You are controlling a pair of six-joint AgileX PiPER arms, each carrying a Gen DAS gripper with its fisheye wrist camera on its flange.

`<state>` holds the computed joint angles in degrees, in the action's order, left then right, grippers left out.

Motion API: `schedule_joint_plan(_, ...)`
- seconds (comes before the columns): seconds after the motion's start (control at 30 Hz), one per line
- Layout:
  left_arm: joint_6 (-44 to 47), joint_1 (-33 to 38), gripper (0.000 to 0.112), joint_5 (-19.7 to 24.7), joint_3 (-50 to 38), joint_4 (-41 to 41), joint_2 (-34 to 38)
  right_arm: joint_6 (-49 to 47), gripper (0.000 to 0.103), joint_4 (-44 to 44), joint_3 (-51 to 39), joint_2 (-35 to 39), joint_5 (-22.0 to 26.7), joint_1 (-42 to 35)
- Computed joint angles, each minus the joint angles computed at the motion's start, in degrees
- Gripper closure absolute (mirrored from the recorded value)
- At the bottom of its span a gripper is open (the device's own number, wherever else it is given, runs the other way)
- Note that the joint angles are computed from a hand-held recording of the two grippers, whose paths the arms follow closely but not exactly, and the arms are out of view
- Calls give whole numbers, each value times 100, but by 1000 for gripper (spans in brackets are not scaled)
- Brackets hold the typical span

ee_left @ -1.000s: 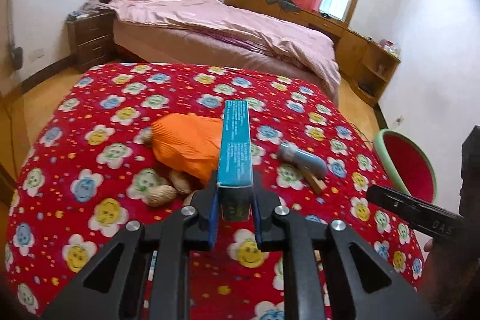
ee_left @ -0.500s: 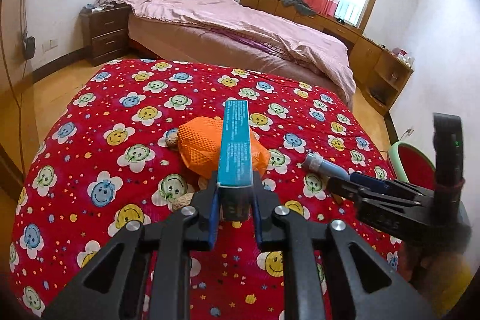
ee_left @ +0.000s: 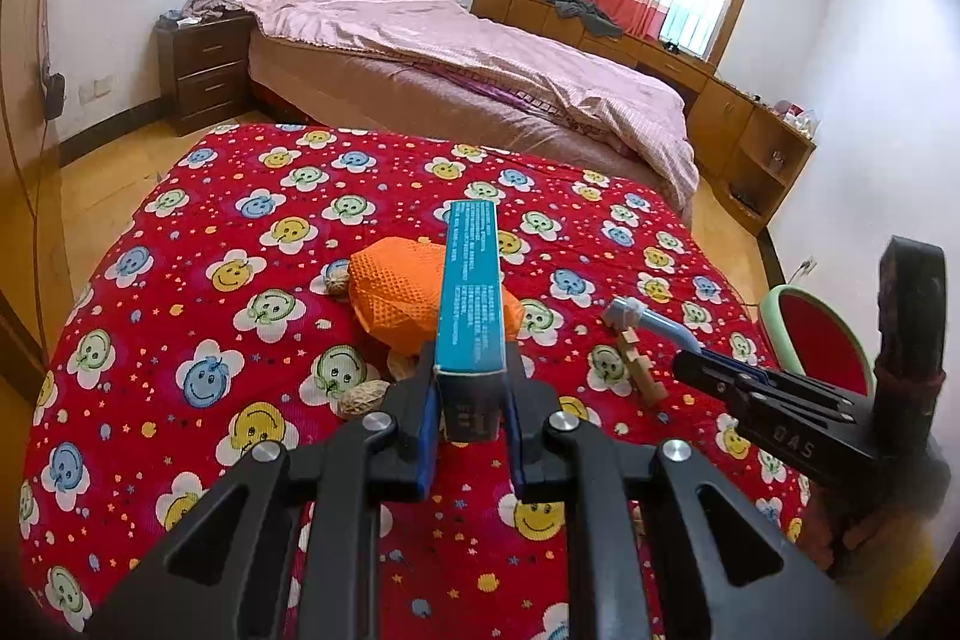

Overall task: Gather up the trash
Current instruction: 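Carry the box and blue tube over the red bucket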

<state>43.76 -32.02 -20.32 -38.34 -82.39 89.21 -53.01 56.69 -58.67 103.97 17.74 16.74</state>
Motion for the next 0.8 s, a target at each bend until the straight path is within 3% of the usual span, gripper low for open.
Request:
schedule_joint_plan(0.3, 413, -318, 95, -209, 108, -410, -485, -757, 83, 1249, 1008, -1186, -140, -247)
schedule_joint_plan(0.8, 1496, -850, 95, -289, -418, -1161, -679, -524, 83, 1447, 1966, -2665, -245, -982)
